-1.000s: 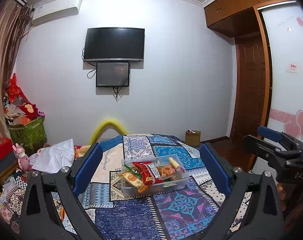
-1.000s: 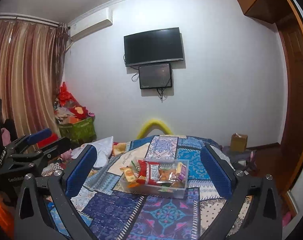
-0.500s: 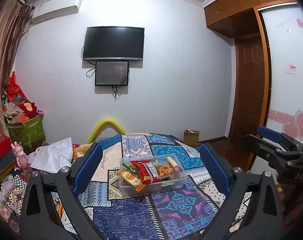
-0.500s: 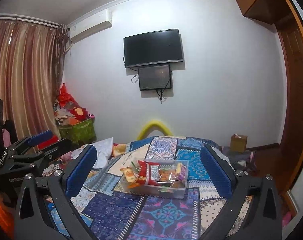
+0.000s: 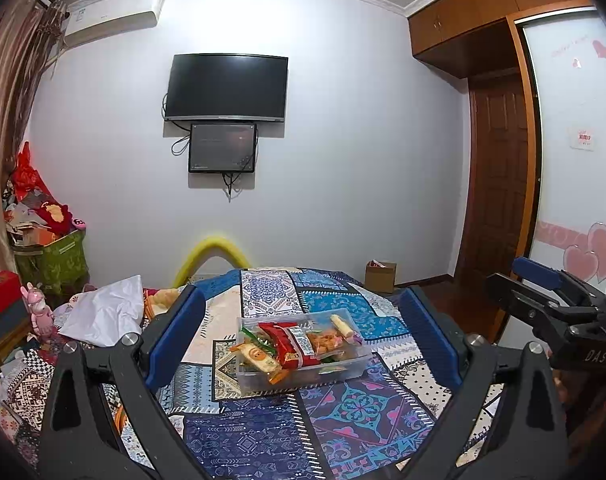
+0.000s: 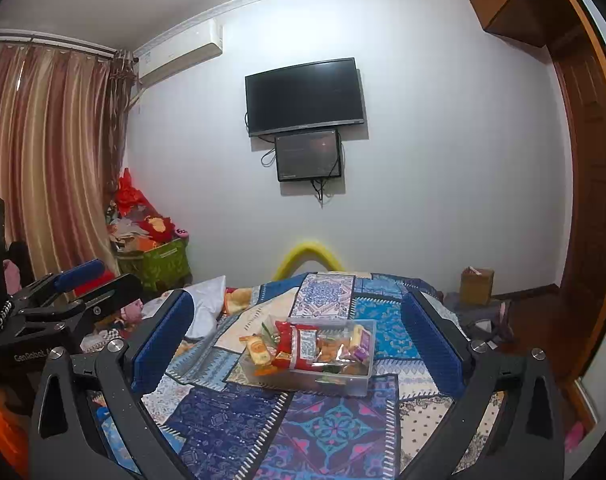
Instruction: Organize snacks
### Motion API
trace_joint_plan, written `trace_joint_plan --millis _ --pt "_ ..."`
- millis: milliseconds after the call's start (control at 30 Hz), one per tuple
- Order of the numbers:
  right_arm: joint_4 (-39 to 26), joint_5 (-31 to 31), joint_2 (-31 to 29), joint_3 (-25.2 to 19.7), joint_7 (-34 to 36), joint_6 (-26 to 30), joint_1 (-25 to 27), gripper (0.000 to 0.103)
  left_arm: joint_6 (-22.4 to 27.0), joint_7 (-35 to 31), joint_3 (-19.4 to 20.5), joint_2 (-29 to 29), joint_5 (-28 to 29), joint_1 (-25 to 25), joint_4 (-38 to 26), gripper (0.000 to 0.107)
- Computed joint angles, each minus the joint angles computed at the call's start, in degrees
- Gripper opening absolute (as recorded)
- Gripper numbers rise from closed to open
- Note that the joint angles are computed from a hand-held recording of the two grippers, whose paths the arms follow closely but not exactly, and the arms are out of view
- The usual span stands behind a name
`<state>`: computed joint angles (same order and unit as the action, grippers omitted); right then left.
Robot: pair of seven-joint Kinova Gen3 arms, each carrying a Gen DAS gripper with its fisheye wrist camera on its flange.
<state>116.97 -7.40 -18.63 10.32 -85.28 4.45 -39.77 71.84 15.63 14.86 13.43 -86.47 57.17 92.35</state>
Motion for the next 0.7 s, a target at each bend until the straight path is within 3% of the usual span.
trace_joint_plan --millis 700 --pt "-0.32 -0.58 0.00 0.80 0.54 0.50 -0.57 0.103 0.02 -0.97 -0.14 0.46 0.17 0.63 -1.09 0.099"
